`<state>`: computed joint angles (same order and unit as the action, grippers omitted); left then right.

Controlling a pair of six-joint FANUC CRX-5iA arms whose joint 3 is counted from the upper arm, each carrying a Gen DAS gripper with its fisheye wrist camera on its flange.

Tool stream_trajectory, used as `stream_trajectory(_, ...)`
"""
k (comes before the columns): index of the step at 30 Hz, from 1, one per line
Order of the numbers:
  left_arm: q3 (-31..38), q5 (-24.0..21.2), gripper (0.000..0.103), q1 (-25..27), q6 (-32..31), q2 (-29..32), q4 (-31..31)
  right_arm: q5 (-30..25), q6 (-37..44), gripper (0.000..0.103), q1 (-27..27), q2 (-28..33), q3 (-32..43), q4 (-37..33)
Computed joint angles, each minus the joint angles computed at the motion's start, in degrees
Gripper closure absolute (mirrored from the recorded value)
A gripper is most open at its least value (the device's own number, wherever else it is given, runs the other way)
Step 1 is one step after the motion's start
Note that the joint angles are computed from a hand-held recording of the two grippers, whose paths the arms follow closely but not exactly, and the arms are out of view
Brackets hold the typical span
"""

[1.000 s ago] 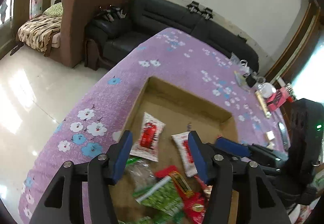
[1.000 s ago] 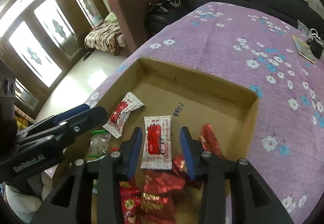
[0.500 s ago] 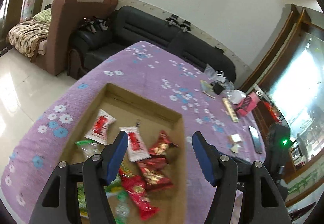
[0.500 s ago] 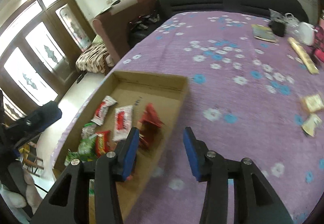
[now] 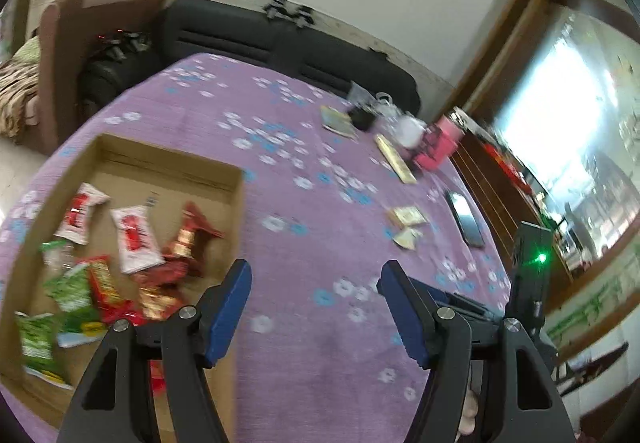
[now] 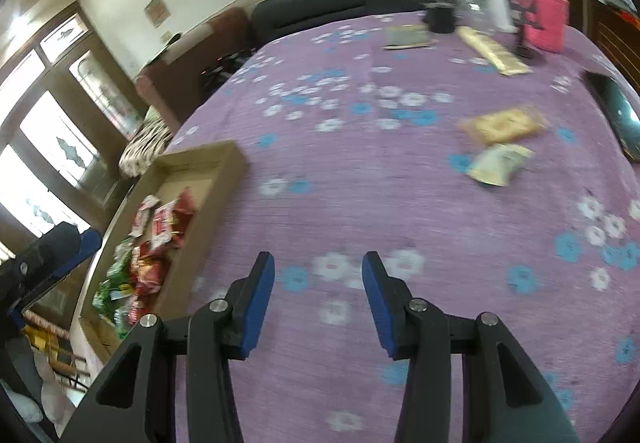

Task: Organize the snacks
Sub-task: 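Move both grippers back toward the yellow cake bar and white packet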

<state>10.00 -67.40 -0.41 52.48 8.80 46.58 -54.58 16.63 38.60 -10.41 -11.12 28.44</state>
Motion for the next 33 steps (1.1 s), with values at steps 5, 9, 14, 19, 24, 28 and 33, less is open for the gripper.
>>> stream_trajectory(5,0.1,-1.7,0.031,-3.4,-0.4,0.2,-1.9,-1.9,-6.1,0.058,-1.2,-6.9,-7.3,3.2)
stream_trajectory(9,0.5,-2.8,0.031,-6.4,0.3,1.4,-3.9,-3.9,-10.0,0.058,-3.3,-10.9,-11.1,4.4)
stream_trajectory(14,1.0,-3.2,0.031,-9.4,1.5,3.1,-6.7,-3.9,-11.6,0.058,-6.8,-13.4,-13.3,4.1)
stream_trajectory(19,1.0,-2.2,0.031,-11.3,1.6,3.6,-9.6,-0.9,-7.5,0.058,-10.9,-11.3,-11.2,1.2)
stream_trajectory(24,0.9,-1.2,0.031,-12.2,1.4,3.8,-11.8,2.6,-2.4,0.058,-15.3,-6.3,-6.9,-2.3)
stream_trajectory(28,1.3,-1.6,0.031,-12.3,1.8,4.6,-12.1,2.3,3.5,0.058,-18.6,0.8,-0.1,-6.3)
stream_trajectory(33,0.8,-1.5,0.030,-12.0,1.3,4.8,-11.0,1.2,9.1,0.074,-19.2,6.5,5.7,-9.4)
